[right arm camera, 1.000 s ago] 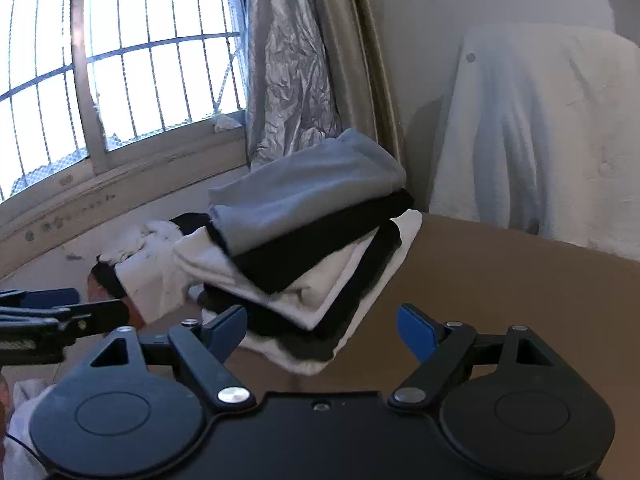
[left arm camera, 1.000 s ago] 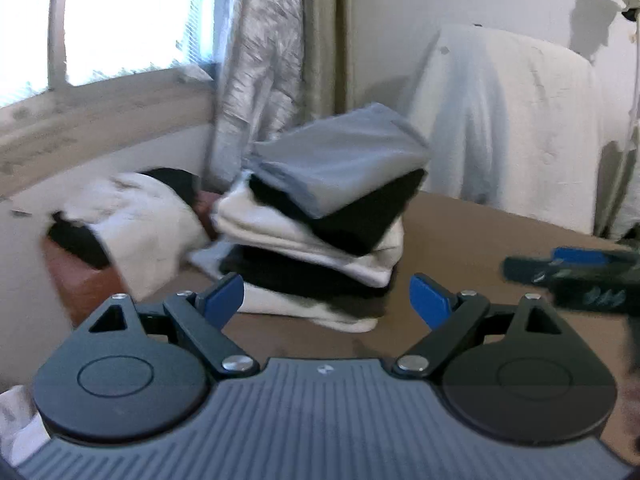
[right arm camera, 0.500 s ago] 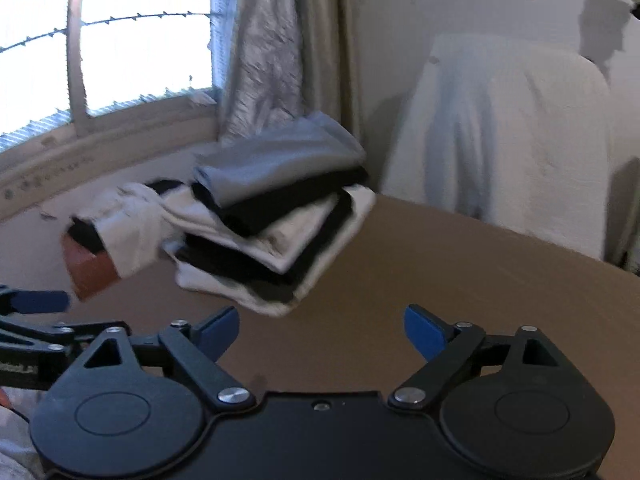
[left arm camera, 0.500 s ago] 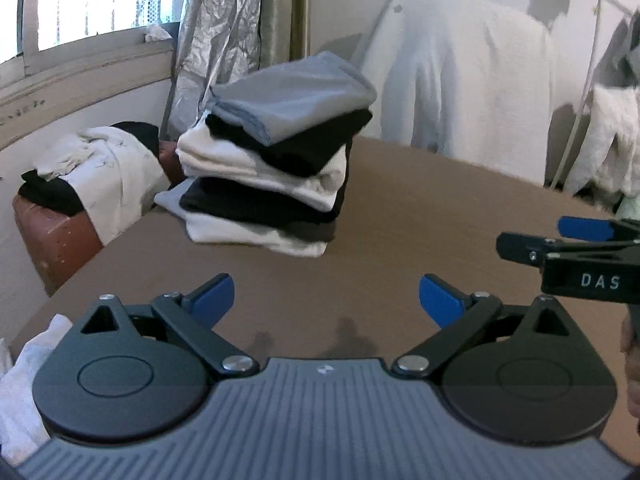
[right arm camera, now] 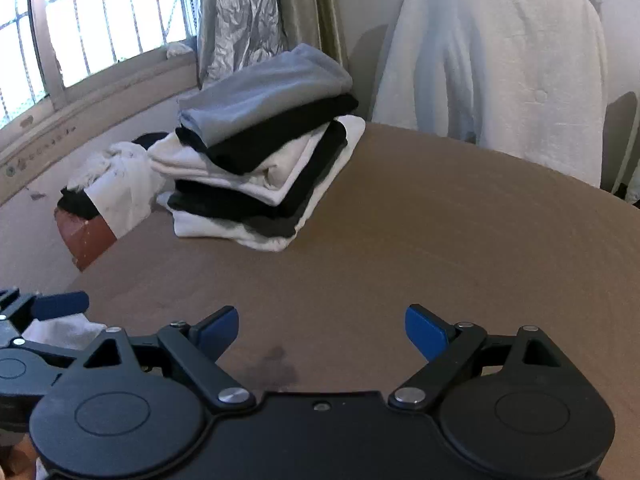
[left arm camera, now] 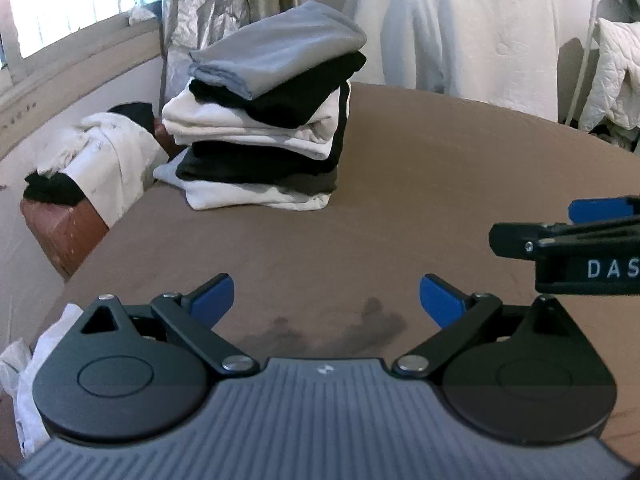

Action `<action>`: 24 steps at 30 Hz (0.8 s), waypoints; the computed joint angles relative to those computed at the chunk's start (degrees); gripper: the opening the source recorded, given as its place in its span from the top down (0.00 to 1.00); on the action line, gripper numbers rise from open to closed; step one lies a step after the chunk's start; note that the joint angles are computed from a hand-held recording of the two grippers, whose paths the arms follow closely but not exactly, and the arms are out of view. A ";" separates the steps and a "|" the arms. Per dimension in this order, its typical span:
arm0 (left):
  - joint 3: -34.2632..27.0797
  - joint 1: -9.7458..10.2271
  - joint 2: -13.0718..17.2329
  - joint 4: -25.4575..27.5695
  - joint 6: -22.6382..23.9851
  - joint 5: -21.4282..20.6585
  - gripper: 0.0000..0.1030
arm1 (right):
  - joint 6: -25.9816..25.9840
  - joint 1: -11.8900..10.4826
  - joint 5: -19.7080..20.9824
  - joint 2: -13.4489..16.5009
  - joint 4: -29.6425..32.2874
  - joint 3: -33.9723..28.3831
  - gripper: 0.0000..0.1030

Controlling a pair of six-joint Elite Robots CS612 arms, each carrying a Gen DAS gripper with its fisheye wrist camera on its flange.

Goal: Fold clothes

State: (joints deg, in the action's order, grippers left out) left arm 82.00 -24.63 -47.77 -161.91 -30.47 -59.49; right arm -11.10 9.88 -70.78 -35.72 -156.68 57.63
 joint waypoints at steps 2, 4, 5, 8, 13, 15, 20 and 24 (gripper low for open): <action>-0.04 0.11 -0.03 0.66 -0.28 -0.88 0.02 | -0.50 0.02 -0.52 -0.34 -0.10 0.46 0.10; -0.07 0.10 0.02 0.73 -0.34 -0.67 0.02 | -0.97 0.06 -0.80 -0.55 -0.22 0.73 0.10; -0.02 0.03 0.01 0.66 -0.43 -0.29 0.02 | -1.19 0.10 -0.87 -0.60 -0.28 0.79 0.10; 0.11 0.06 -0.01 0.27 -0.54 0.01 0.02 | -1.72 0.27 -1.51 -0.56 -0.32 0.75 0.10; 0.39 0.17 -0.03 -0.53 -0.87 0.27 0.02 | -1.47 0.41 -1.77 -0.35 -0.08 0.38 0.10; 0.49 0.15 0.04 -1.03 -0.74 0.69 0.02 | -1.37 0.55 -2.12 -0.34 -0.41 0.40 0.10; 0.35 -0.07 0.24 0.23 -1.59 2.97 0.00 | -1.50 0.75 -2.82 -0.27 -0.78 0.36 0.10; 0.01 -0.05 0.42 2.11 -1.67 3.74 0.00 | -1.61 0.89 -3.59 -0.06 -1.11 0.16 0.10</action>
State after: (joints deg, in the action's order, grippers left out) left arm 82.02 -24.68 -47.36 -159.80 -32.14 -55.75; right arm -12.71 10.77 -74.36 -35.78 -157.79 57.79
